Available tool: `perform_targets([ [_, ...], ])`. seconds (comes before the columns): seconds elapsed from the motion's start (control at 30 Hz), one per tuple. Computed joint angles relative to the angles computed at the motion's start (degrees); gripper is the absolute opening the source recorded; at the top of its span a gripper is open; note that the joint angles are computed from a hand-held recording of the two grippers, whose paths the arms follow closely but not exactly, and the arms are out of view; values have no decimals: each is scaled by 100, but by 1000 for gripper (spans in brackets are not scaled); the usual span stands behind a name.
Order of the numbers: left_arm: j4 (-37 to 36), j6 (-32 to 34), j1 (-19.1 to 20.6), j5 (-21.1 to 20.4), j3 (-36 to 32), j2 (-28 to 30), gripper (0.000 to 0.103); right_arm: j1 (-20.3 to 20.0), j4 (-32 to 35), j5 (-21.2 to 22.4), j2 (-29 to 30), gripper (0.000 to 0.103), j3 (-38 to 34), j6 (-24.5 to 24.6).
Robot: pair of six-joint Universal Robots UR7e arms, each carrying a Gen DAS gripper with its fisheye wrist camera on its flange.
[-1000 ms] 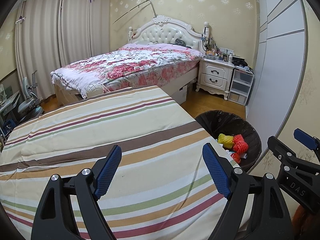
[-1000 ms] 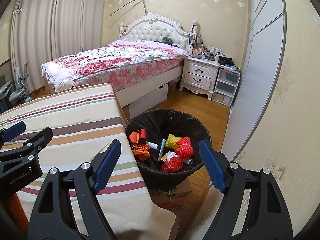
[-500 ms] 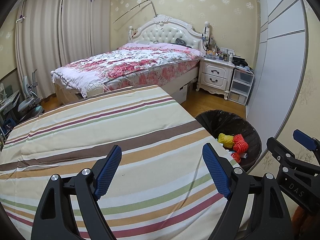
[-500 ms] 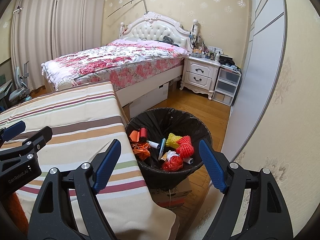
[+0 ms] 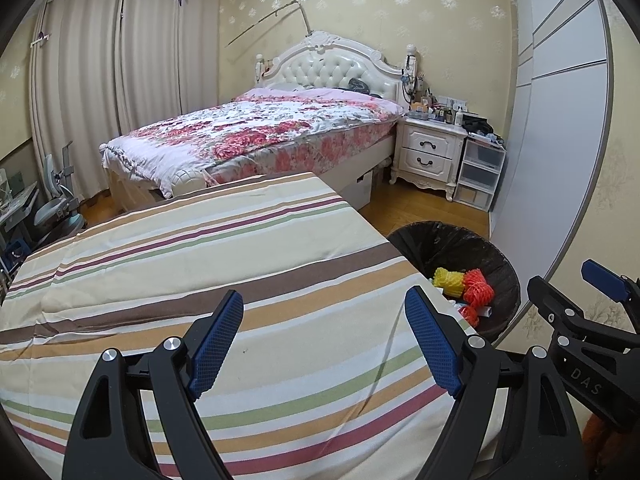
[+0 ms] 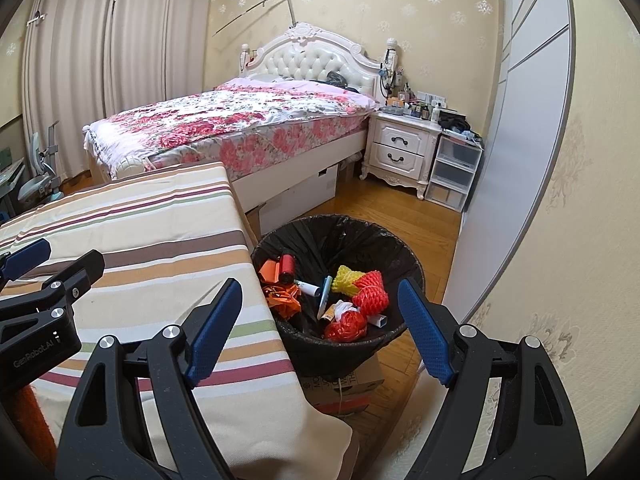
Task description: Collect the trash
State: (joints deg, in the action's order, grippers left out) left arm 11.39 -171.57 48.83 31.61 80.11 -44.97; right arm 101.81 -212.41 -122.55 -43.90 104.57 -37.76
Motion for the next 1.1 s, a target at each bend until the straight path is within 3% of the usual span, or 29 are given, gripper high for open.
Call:
perform_targets([
  [0.53, 179, -115, -12, -24, -153, 50, 83, 5, 15, -13, -1, 78, -2, 3],
  [0.9, -233, 284, -45, -124, -48, 17, 85, 8, 23, -20, 11, 78, -12, 7],
  [1.1, -115, 229, -24, -157, -168, 76, 86, 9, 28, -18, 11, 78, -4, 0],
])
